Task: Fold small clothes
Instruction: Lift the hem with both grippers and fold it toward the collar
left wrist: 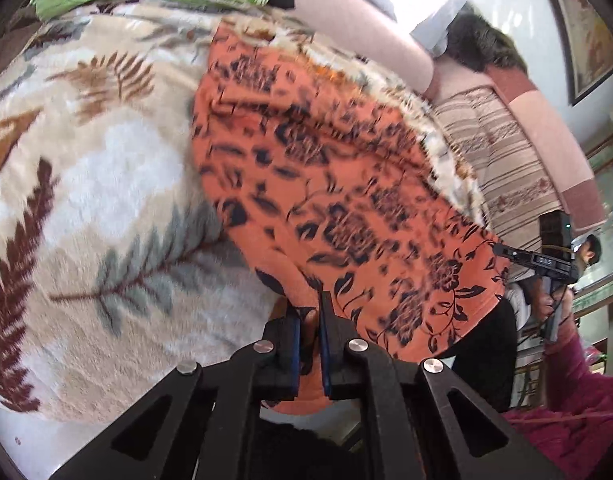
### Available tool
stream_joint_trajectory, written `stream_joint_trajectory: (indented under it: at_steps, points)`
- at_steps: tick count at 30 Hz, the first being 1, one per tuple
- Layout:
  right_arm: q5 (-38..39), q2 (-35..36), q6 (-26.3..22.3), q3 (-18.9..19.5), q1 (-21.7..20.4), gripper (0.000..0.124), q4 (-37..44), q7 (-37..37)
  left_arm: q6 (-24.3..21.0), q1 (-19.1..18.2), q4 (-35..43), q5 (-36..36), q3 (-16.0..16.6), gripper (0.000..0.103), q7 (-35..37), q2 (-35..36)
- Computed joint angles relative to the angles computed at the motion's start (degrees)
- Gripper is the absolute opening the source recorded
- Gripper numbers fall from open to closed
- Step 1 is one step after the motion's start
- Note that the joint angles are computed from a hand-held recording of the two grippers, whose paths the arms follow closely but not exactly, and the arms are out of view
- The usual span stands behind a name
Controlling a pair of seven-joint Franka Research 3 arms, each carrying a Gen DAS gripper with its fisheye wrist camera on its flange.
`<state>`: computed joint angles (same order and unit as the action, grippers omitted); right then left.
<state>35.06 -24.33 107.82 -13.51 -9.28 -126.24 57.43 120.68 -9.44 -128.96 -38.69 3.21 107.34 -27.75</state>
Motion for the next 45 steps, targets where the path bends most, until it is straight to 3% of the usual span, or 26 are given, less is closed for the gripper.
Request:
stream_joint_trajectory:
  at_steps: [5, 11, 15, 19, 21, 23, 27, 28, 30, 31, 32, 33, 34, 36, 37, 38, 40, 42, 43, 45]
  points:
    - [8.0, 9.3, 0.1, -1.4, 0.8, 0.007, 11.1, 3.1, -0.3, 0.2, 9.0, -4.9, 1.9, 0.007, 1.1, 5.7]
    - [17.5, 27.8, 4.6, 0.5, -1.4, 0.007, 30.4, 9.1, 0.4, 4.2, 29.3, -7.0, -0.3, 0.007, -1.7, 22.8]
    - [20.6, 44.2, 9.3, 3.6, -3.6, 0.007, 47.5, 19.6, 2.5, 6.3, 48.0, -2.3, -3.0, 0.008, -9.6, 39.5]
    - [23.5, 59.2, 11.0, 7.7, -6.2, 0.009, 61.7, 29.6, 1.2, 5.3, 63.8, 8.4, -3.1, 0.008, -25.1, 55.6]
    - [24.2, 64.6, 11.0, 9.5, -7.6, 0.010, 66.4, 34.5, 5.6, 4.7, 61.9, 10.3, -3.5, 0.008, -28.5, 57.0]
    - [24.5, 66.2, 12.8, 11.3, -8.6, 0.010, 66.8, 35.4, 14.2, 5.1, 55.1, 9.2, -5.2, 0.008, -27.8, 54.2]
    - [27.4, 61.7, 23.5, 15.0, -10.8, 0.014, 59.2, 26.9, 26.5, 8.3, 45.9, 4.0, -10.1, 0.009, -24.4, 49.1]
    - [28.7, 60.5, 26.1, 15.9, -11.8, 0.023, 57.5, 25.6, 27.0, 8.4, 45.7, 4.9, -10.5, 0.009, -25.4, 48.7]
    - [31.2, 57.1, 29.5, 17.4, -13.6, 0.059, 53.4, 24.9, 28.7, 6.7, 43.8, 11.3, -9.7, 0.012, -30.1, 46.5]
    - [31.2, 55.0, 32.0, 17.3, -13.3, 0.074, 51.2, 23.9, 31.1, 6.6, 42.6, 12.4, -10.4, 0.020, -30.2, 45.6]
    - [30.1, 52.9, 32.1, 17.3, -13.1, 0.074, 49.8, 20.3, 35.0, 7.3, 40.0, 11.5, -12.2, 0.027, -28.1, 43.8]
    - [27.4, 51.7, 29.6, 17.0, -12.7, 0.074, 50.0, 17.6, 39.8, 6.2, 37.3, 13.6, -12.1, 0.051, -29.3, 41.9]
    - [22.5, 50.2, 26.6, 15.9, -11.3, 0.074, 49.8, 16.4, 43.3, 4.1, 35.7, 19.7, -10.0, 0.075, -34.6, 41.1]
    - [14.7, 46.6, 22.6, 14.8, -8.2, 0.074, 47.8, 12.7, 49.1, -3.4, 29.8, 39.6, -0.9, 0.081, -54.0, 37.0]
    - [12.7, 44.4, 20.8, 14.8, -7.0, 0.073, 45.7, 9.6, 49.4, -5.8, 28.0, 48.0, 2.1, 0.081, -62.6, 35.3]
    - [10.5, 42.2, 19.5, 14.7, -5.3, 0.072, 43.3, 7.1, 48.5, -6.8, 26.5, 52.6, 3.1, 0.081, -67.1, 33.7]
    - [7.0, 39.2, 19.0, 13.9, -1.9, 0.072, 38.9, 5.2, 47.1, -6.2, 23.2, 55.0, 1.6, 0.081, -70.4, 30.5]
    - [2.9, 38.5, 18.5, 13.3, 1.4, 0.071, 36.6, 4.8, 45.4, -5.5, 19.3, 52.6, -0.5, 0.081, -70.3, 27.7]
    - [-0.7, 38.8, 19.9, 13.0, 3.5, 0.067, 35.8, 5.0, 46.6, -5.3, 16.9, 48.1, -1.7, 0.081, -66.6, 26.9]
    - [-7.6, 41.0, 22.5, 12.3, 7.1, 0.061, 35.8, 6.5, 46.2, -4.6, 15.5, 46.3, -3.5, 0.081, -64.5, 27.5]
